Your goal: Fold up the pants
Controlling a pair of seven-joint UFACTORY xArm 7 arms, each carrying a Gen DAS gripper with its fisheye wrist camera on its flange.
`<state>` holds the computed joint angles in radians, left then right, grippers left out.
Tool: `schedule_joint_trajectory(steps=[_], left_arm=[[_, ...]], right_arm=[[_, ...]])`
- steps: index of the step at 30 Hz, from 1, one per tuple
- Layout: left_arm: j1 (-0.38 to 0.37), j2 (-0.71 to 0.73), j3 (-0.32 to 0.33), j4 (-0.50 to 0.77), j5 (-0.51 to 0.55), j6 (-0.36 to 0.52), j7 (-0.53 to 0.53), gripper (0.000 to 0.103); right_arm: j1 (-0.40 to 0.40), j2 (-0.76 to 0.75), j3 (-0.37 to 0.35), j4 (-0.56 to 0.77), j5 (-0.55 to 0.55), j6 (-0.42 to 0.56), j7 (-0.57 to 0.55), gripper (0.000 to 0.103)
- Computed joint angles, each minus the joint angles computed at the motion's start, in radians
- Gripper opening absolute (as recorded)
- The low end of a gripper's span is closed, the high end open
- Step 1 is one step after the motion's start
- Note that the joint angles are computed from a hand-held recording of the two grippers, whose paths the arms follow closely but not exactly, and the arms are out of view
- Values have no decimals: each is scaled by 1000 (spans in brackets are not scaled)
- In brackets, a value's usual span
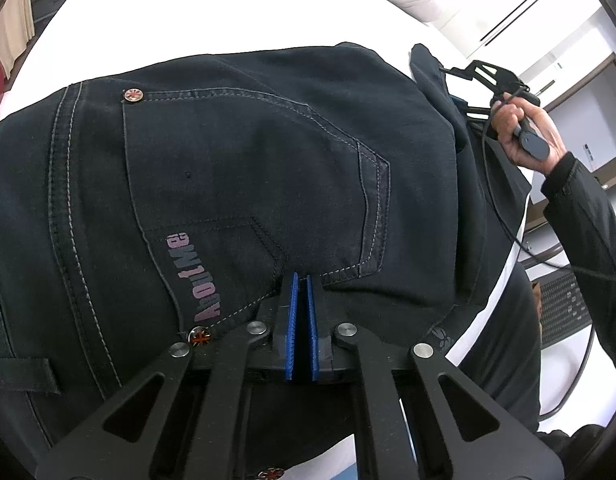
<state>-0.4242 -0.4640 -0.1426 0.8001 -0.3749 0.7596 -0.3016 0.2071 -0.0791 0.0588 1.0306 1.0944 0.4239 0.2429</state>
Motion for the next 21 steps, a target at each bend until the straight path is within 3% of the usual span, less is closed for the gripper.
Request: schedule_joint_trajectory(steps=[4,6,7,9,11,16,21], left_arm=[[0,-4,7,-2,-6,4,5,4],[1,-6,11,-3,-9,8,11,4],[1,-6,13,-2,-10,11,13,4],[4,-6,13,0,-12,15,11,4],[9,-5,12,4,-6,22,11,4],[15,-2,6,16,2,35,1,4],[12,-13,27,4,-32,35,14,4]], right_arm=[[-3,24,-12,21,169,-22,-124,39],[-13,43,-10,38,228,-35,-177,24],[-20,50,-9,44,220,-29,-188,7],[-28,39,0,38,173,-41,-177,6],[-3,0,-16,16,216,-77,-243,5],[-1,-210,-19,-138,136,-197,-208,5],[-118,-538,26,-411,-68,-244,35,5]])
